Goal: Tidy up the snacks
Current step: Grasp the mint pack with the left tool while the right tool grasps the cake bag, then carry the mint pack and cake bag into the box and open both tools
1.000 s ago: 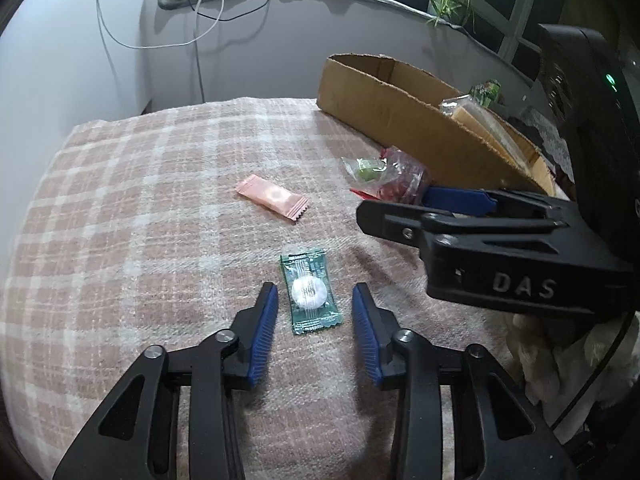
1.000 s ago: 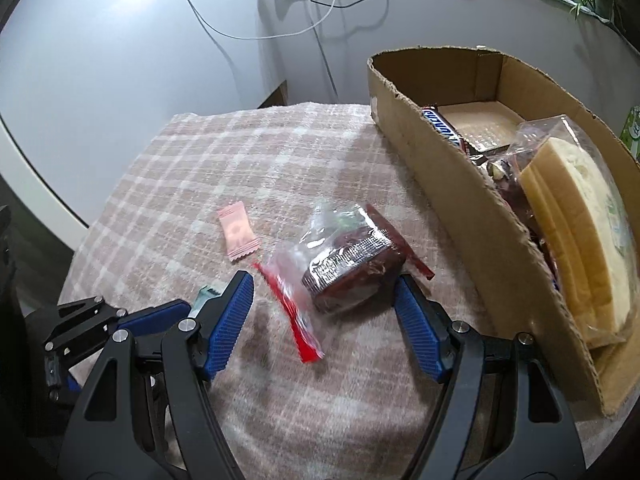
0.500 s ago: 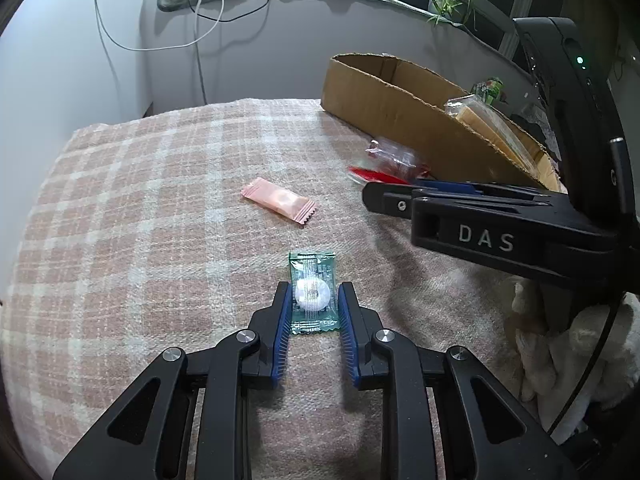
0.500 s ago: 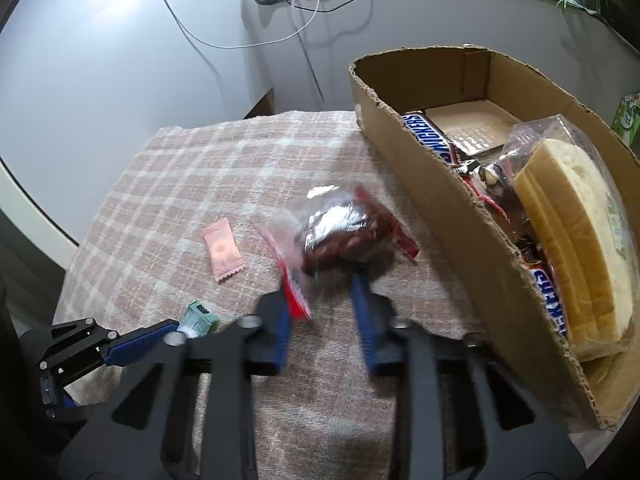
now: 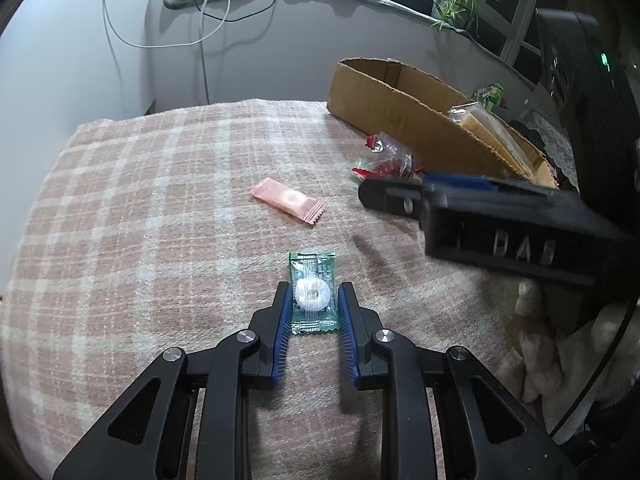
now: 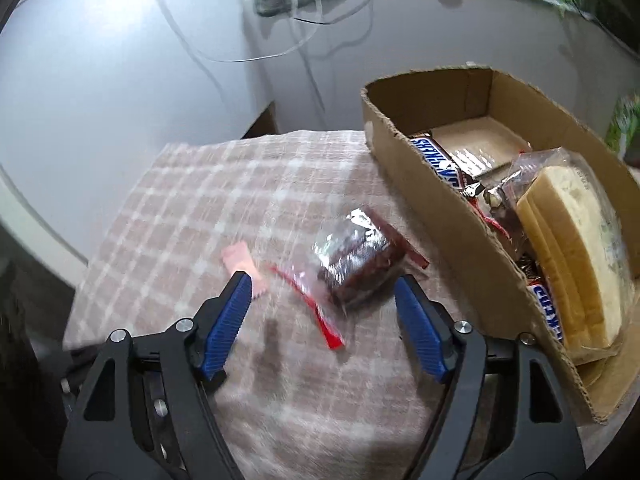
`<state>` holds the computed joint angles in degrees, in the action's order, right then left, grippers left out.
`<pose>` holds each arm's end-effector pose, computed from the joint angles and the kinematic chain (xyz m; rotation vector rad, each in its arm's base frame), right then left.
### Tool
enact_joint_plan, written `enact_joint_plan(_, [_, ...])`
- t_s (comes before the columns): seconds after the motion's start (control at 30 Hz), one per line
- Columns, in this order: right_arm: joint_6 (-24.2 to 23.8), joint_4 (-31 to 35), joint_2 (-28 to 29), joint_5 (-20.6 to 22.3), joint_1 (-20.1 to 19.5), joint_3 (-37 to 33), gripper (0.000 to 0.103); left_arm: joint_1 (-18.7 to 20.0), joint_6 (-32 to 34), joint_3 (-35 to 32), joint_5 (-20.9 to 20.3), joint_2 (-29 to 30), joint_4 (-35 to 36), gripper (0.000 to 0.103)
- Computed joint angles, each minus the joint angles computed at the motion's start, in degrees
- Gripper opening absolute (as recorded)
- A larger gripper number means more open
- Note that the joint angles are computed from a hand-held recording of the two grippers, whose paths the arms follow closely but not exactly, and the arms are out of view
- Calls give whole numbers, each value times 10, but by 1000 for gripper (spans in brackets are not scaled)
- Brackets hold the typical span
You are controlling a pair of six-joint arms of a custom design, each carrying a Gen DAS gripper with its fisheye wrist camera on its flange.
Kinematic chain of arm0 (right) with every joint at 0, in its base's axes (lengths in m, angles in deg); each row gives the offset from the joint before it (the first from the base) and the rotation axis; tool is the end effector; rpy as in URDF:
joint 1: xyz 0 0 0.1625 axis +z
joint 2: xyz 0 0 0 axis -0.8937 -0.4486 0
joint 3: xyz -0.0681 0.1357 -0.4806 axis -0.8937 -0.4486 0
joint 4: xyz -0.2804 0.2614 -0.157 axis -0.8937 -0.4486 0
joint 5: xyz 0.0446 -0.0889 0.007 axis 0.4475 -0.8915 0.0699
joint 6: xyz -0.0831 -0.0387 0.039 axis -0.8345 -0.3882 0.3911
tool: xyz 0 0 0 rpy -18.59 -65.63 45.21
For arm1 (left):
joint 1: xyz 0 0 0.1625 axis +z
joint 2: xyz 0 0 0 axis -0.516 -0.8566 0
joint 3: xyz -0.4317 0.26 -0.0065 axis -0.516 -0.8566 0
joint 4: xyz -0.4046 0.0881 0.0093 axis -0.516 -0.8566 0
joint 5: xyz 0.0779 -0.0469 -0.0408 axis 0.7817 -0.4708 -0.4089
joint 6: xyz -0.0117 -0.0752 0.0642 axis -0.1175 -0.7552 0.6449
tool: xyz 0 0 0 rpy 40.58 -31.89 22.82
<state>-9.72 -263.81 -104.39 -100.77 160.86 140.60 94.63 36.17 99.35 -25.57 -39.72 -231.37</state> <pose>0.1758 -0.7377 0.0989 -0.0106 -2.4175 0.9700 -0.1712 -0.7184 0.0830 1.0872 2.5652 -0.4057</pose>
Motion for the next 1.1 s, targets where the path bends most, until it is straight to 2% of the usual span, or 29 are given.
enact_joint_plan(0.2, [59,24,10,-2,-9,-28,77,1,-1,3,-6,-2,-3,22])
enact_joint_plan(0.3, [57,11,14,2,-11,-28,77,3,-3,2,-10,-2,-1,22])
enact_joint_plan(0.37, [53,4,13,2,-12,-26,71,3,-3,2,-11,-2,0,22])
enact_joint_plan(0.43, [55,-1,9,9,-14,-19,55,3,-4,2,-12,-2,-1,22])
enact_joint_plan(0.5, [53,-7,5,18,-19,-11,46,3,-6,2,-14,-2,-2,21])
enact_joint_plan(0.6, [48,-7,0,29,-22,-3,40,4,-7,4,-14,-4,-5,22])
enact_joint_plan(0.83, [44,-39,-14,64,-27,34,38,2,-13,12,-7,-9,-22,21])
enact_joint_plan(1.1, [11,-92,-44,88,-22,91,38,-3,-17,28,-6,-26,-49,21])
